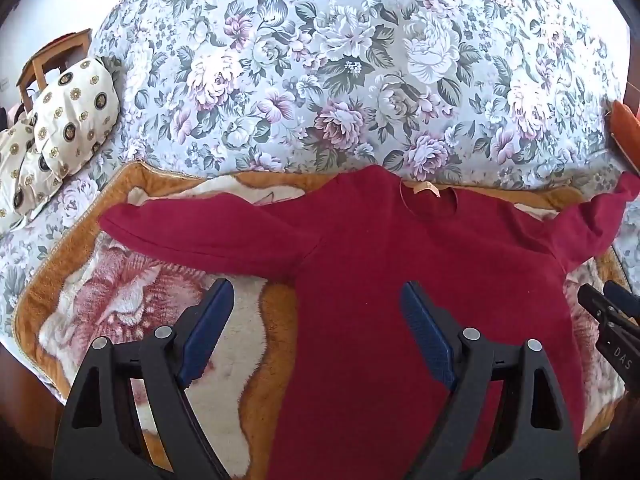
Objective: Fold small clothes
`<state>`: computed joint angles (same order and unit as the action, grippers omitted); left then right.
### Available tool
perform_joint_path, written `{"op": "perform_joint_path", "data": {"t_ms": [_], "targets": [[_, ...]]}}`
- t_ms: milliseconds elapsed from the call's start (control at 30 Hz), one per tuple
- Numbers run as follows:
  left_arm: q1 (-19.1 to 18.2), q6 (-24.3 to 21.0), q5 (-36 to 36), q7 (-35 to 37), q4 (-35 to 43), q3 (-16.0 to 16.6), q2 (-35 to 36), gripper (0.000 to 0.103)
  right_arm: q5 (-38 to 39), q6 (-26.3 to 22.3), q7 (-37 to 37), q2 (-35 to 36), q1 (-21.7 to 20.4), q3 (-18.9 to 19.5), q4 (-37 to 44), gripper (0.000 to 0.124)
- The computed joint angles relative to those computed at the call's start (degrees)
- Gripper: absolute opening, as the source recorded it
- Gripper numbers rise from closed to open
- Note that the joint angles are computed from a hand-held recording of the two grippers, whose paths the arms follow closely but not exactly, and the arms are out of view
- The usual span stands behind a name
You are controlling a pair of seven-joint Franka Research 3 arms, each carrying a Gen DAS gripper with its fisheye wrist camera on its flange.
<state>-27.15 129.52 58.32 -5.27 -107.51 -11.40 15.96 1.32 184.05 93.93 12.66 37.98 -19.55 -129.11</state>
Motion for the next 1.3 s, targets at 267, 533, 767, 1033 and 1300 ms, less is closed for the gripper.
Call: {"op": "perform_joint_path", "data": {"t_ms": [267, 533, 767, 1033, 1300], "targets": [[-0.3, 1.81, -0.77, 1.5, 2.62, 0.53, 2.89, 0.086, 0.23, -0.72, 1.81, 1.44, 0.73, -0.24, 1.72, 0.051], [-0.68, 2.84, -1.93, 2.39, 3.96, 1.6, 4.64, 0.086, -1.48, -2.13, 3.05, 3.11, -0.62, 1.85, 3.91, 0.051], [-0.68, 3.59, -3.02, 3.01, 5.13, 2.22, 6.04, 0.086, -3.66, -2.55, 5.69, 5.07, 1.18, 0.27, 5.83, 0.051], [-0.36, 5.08, -4.17, 2.98, 5.19, 2.83, 6.94, 0.086, -3.58, -4.01, 5.92, 6.59, -0.16, 2.11, 7.72, 0.051], [-0.06, 5.69, -4.75, 2.95, 5.44, 3.38, 7.64, 0.086, -5.85, -6.98, 8.2, 8.15, -2.27, 4.35, 10.3, 0.051]]}}
